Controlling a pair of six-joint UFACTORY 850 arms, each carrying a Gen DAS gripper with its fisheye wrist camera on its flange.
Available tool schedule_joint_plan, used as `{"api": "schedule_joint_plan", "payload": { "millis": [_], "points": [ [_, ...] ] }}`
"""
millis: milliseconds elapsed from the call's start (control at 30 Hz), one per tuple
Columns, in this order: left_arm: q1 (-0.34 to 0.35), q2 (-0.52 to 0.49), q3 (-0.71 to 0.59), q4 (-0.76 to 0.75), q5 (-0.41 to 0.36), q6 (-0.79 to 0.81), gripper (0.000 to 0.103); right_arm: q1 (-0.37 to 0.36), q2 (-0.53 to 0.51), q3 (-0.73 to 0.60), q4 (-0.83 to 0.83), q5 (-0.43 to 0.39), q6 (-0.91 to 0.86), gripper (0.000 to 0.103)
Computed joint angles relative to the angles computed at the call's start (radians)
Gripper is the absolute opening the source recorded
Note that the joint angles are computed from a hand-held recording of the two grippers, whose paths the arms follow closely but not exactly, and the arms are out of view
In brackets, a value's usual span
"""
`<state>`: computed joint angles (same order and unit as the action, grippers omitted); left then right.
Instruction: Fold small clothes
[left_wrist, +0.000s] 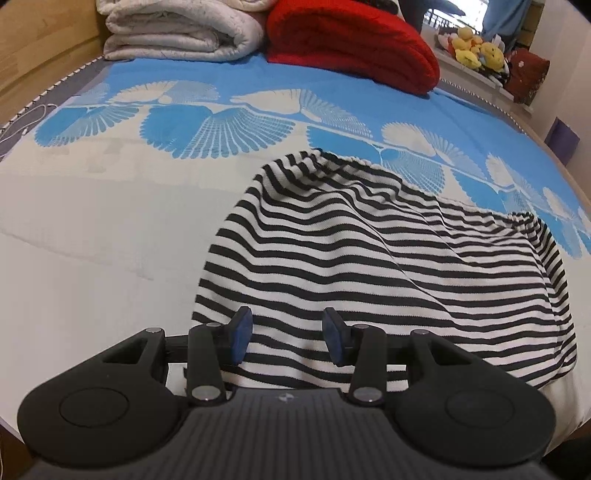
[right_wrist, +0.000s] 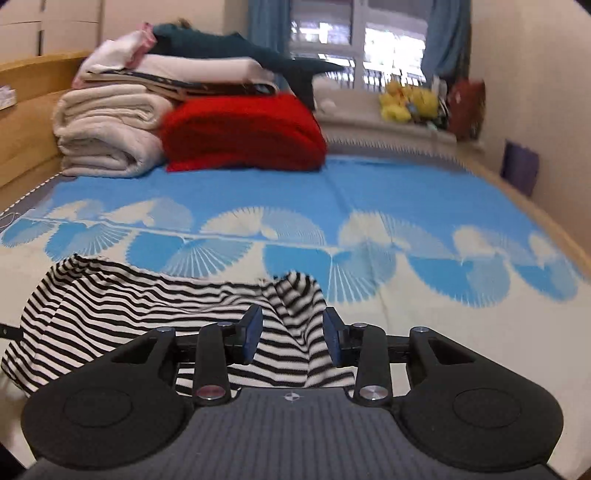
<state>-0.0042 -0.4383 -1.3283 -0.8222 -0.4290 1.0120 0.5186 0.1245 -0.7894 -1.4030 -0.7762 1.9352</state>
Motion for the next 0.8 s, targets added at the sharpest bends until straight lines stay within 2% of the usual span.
{"api": "schedule_joint_plan", "payload": {
  "millis": [100, 233, 300, 433, 567, 733, 800],
  "points": [
    [0.028, -0.008, -0.013, -0.04, -0.036, -0.003, 0.046, 0.0, -0.021, -0.005, 0.016, 0.013, 0.01, 0.039],
    [0.073, -0.047, -0.063, -0.041, -0.121, -0.107, 0.046, -0.004, -0.043, -0.011, 0.046, 0.018, 0.023, 0.039],
    [0.09, -0.068, -0.085, -0.028, -0.165, -0.156, 0.046, -0.002, -0.039, -0.006, 0.057, 0.011, 0.015, 0.039],
    [0.112, -0.082, -0.099, -0.01, -0.199, -0.216, 0.046, -0.03, 0.001, 0.023, 0.072, 0.025, 0.063, 0.039],
    [0.138, -0.114, -0.127, 0.013, -0.276, -0.346, 0.046, -0.066, 0.035, 0.049, 0.096, 0.07, 0.103, 0.039],
    [0.153, -0.175, -0.188, 0.083, -0.385, -0.546, 0.046, -0.081, 0.056, 0.069, 0.082, 0.108, 0.116, 0.039],
    [0.156, -0.187, -0.193, 0.082, -0.405, -0.584, 0.046, -0.081, 0.06, 0.071, 0.075, 0.112, 0.113, 0.039]
  ]
}}
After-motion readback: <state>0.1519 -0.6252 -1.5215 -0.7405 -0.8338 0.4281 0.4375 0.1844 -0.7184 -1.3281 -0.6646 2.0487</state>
